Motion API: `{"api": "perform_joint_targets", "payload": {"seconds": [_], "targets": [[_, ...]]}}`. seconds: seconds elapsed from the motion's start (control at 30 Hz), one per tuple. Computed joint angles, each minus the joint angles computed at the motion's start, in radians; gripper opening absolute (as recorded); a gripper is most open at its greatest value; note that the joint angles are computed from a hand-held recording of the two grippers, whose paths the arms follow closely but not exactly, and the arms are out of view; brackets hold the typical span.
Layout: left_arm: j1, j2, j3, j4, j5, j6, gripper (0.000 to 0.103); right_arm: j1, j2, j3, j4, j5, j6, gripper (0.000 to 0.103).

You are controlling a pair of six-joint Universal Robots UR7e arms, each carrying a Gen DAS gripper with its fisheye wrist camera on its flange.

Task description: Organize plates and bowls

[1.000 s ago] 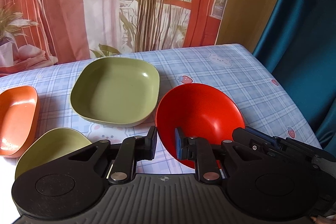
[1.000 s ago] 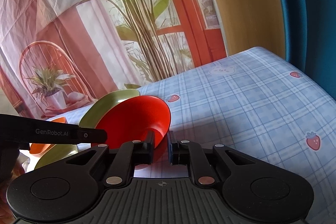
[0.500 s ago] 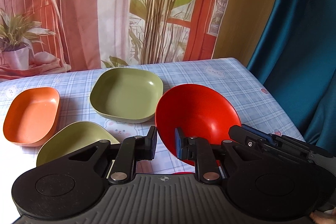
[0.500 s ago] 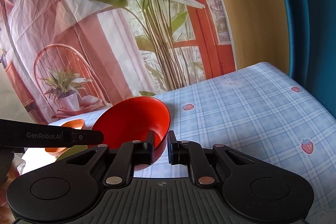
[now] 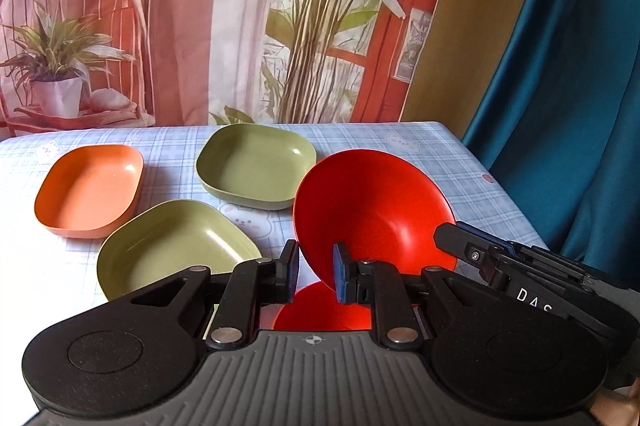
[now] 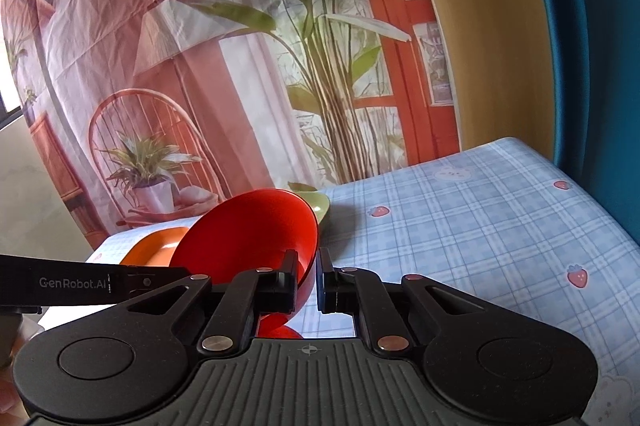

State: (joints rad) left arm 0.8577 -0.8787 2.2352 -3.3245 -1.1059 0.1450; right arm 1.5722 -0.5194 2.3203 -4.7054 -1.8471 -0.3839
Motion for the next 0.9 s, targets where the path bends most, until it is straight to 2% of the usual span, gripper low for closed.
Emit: {"api": "perform_joint_targets", "payload": {"seconds": [0.3, 0.43, 0.9], "targets": [[-0.005, -0.068, 0.099, -0.040, -0.006, -0.064, 0.020, 0.044, 0.048, 0.020, -0.034, -0.046, -0.007, 0.009], [-0.001, -0.075, 0.127, -0.047, -0.017, -0.089, 0.020, 0.044, 0.064, 0.028, -0.044, -0.057, 0.000, 0.008], [0.011, -0.067, 0.155, -0.036, 0.011, -0.101, 0.020, 0.046, 0.110, 0.006, -0.023, -0.100, -0.020, 0.008]]}}
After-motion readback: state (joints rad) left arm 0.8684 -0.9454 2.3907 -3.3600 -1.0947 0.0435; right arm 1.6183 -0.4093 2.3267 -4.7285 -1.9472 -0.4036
